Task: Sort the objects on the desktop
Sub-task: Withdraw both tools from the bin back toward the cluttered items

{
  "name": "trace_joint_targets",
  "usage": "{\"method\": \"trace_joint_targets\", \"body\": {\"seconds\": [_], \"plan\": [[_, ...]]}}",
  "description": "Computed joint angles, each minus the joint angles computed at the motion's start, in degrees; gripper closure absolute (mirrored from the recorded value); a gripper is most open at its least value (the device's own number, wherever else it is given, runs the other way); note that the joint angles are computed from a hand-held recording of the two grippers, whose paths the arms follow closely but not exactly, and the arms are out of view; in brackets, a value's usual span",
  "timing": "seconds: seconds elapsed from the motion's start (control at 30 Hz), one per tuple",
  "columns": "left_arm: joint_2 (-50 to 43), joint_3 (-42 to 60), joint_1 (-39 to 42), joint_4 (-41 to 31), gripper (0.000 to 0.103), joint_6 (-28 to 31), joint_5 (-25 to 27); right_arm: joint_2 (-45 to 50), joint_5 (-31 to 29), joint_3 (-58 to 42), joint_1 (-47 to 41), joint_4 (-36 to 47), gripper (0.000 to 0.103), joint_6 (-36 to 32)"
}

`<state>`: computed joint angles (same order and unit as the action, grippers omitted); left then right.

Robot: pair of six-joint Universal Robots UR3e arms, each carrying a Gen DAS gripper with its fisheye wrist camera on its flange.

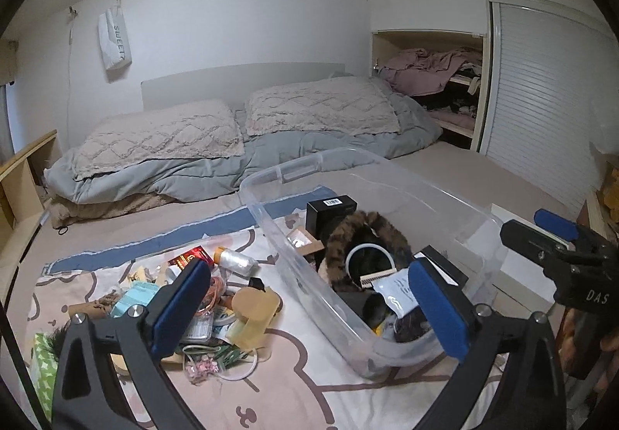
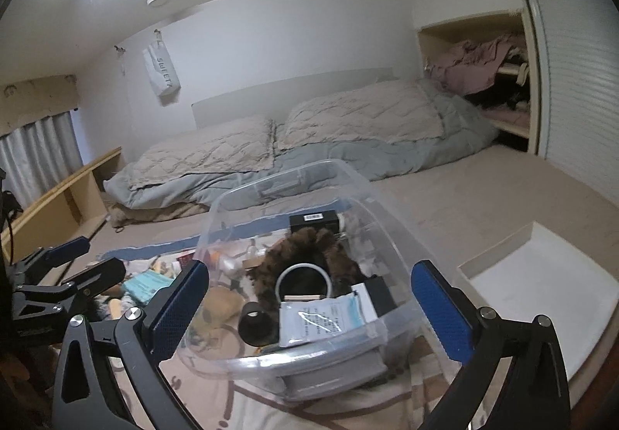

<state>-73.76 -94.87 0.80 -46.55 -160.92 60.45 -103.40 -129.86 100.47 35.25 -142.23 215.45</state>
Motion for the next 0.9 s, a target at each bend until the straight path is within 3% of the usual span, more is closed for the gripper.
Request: {"method": "trace_joint_targets", "body": {"seconds": [0.6,0.9], "plan": [[7.41,-5.47,7.89,-2.89,0.0,1.84,-8.63,2.46,-11.04,0.31,8.54,0.05,0.0,3.93],[12.5,-9.2,14.71,-6.58,0.0,5.56,-13.39,5.31,-12.65,0.61,10.97,-4.75,0.0,3.03]]}}
